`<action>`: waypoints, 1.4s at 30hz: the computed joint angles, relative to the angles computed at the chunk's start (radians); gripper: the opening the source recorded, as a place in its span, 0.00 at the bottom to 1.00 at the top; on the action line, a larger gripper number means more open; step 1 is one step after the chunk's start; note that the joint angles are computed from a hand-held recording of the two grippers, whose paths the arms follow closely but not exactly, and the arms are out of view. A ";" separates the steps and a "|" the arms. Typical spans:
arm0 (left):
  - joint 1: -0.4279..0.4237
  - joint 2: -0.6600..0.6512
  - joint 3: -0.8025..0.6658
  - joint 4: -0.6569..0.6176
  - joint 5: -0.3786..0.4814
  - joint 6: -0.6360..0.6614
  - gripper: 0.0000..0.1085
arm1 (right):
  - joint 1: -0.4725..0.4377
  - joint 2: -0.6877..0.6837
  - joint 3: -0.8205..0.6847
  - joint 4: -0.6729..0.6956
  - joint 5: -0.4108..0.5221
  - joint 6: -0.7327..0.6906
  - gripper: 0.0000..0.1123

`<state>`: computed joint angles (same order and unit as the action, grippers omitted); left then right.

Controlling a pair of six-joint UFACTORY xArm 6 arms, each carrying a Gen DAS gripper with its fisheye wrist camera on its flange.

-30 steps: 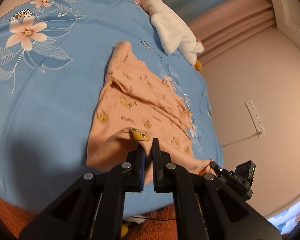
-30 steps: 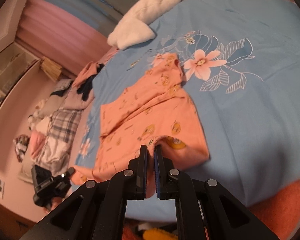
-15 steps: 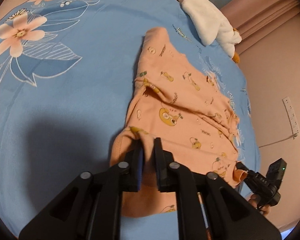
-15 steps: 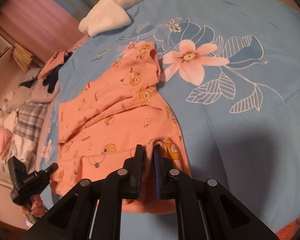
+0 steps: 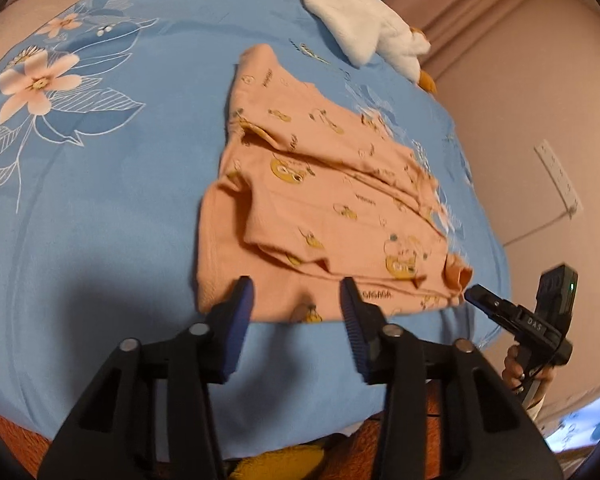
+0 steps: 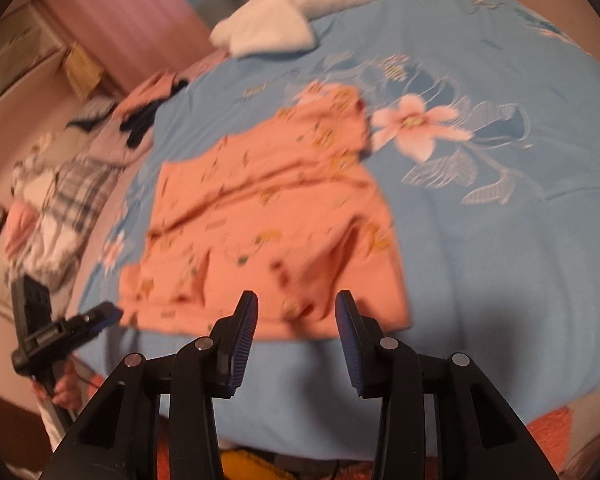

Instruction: Fold small clothes

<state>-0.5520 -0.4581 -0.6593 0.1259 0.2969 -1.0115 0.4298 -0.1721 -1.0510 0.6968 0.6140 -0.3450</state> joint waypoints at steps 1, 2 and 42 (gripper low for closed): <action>-0.001 0.005 0.002 -0.013 -0.005 0.015 0.32 | 0.005 0.012 -0.007 -0.014 0.005 0.017 0.35; 0.000 0.018 -0.004 -0.038 -0.007 0.034 0.30 | 0.010 0.026 -0.015 -0.043 0.001 0.053 0.35; 0.179 0.251 -0.223 0.026 -0.039 0.075 0.57 | -0.030 0.295 -0.310 -0.142 -0.099 0.228 0.35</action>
<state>-0.3727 -0.2070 -0.8826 0.1515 0.2583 -0.9362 0.3998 0.1224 -1.3608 0.5547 0.5149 -0.1168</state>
